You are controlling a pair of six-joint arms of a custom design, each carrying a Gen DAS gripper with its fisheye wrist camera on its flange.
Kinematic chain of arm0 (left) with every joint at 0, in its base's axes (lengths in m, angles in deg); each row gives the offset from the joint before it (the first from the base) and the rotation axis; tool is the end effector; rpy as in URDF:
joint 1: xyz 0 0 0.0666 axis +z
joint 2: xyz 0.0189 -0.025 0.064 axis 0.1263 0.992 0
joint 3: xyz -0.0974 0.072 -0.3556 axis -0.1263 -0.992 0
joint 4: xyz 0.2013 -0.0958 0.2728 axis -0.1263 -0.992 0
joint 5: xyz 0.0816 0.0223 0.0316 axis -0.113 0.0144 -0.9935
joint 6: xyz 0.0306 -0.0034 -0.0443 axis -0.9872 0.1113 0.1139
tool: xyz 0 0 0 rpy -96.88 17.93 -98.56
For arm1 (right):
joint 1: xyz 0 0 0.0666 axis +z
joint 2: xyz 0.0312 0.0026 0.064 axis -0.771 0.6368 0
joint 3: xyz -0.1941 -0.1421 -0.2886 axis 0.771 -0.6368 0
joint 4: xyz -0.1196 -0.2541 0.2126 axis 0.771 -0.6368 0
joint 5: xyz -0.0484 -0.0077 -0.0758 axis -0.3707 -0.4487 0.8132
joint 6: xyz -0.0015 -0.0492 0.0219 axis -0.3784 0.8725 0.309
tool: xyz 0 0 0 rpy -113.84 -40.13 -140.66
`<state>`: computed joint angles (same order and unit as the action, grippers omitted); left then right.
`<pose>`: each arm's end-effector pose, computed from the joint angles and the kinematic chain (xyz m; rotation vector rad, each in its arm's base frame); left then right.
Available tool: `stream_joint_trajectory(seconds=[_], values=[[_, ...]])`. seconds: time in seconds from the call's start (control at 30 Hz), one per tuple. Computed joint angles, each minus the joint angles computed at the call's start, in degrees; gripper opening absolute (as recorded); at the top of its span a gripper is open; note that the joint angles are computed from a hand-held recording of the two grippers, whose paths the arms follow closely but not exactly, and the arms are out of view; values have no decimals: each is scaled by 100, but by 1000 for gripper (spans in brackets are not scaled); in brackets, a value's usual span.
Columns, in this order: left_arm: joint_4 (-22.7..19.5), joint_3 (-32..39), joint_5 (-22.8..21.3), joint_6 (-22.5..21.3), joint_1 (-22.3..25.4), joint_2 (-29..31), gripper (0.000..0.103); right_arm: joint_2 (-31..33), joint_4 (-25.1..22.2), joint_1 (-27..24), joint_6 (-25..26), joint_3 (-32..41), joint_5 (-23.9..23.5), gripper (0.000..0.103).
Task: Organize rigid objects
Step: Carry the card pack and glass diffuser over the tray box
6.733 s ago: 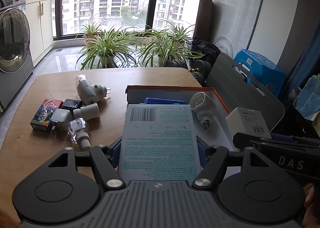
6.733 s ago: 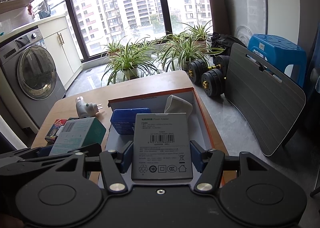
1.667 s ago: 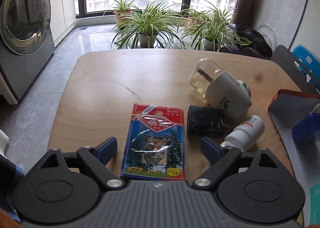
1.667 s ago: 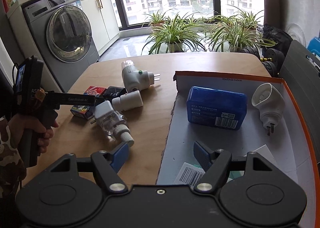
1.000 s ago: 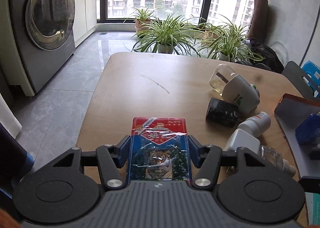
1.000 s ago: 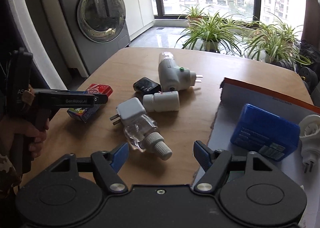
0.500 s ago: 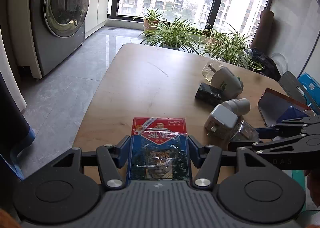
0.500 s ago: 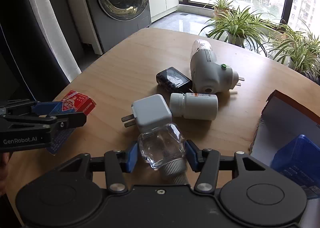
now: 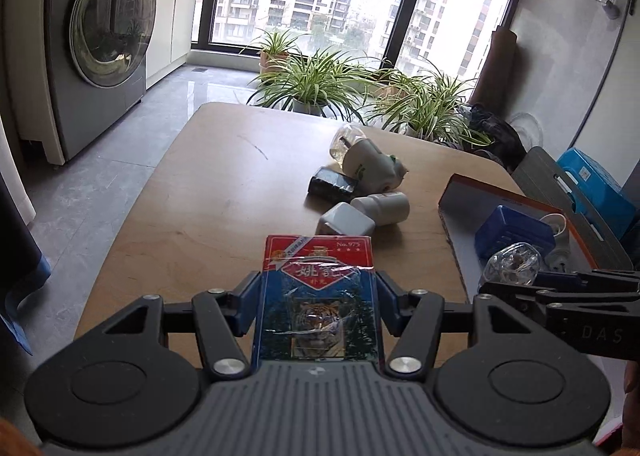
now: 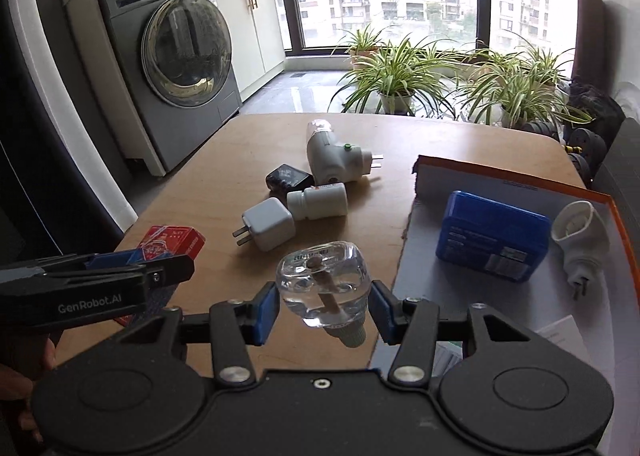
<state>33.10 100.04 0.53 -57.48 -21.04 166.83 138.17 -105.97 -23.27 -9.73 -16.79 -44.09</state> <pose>0.4063 -0.2191 0.3428 0.2726 2.2867 -0.3848 0.3740 0.1819 0.3463 0.0891 2.3380 0.1746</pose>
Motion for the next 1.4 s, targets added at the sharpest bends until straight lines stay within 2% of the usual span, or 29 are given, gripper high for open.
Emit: stream_joint_trajectory(seconds=[0.27,0.63,0.93,1.4], values=[[77,-151,-40,51,-544,-258,60,-1001,-295,151,-521,-682,636,60],[193,-123,-14,29,-1136,-204,60,-2054,-653,-93,-996,-1408,1155,60],[156,261,-16,-55,-1455,153,60,-2477,-656,-422,-1073,-1666,1204,60],[-37,814,-140,-128,-1612,502,60,-2424,-335,-831,-760,-1550,919,60]])
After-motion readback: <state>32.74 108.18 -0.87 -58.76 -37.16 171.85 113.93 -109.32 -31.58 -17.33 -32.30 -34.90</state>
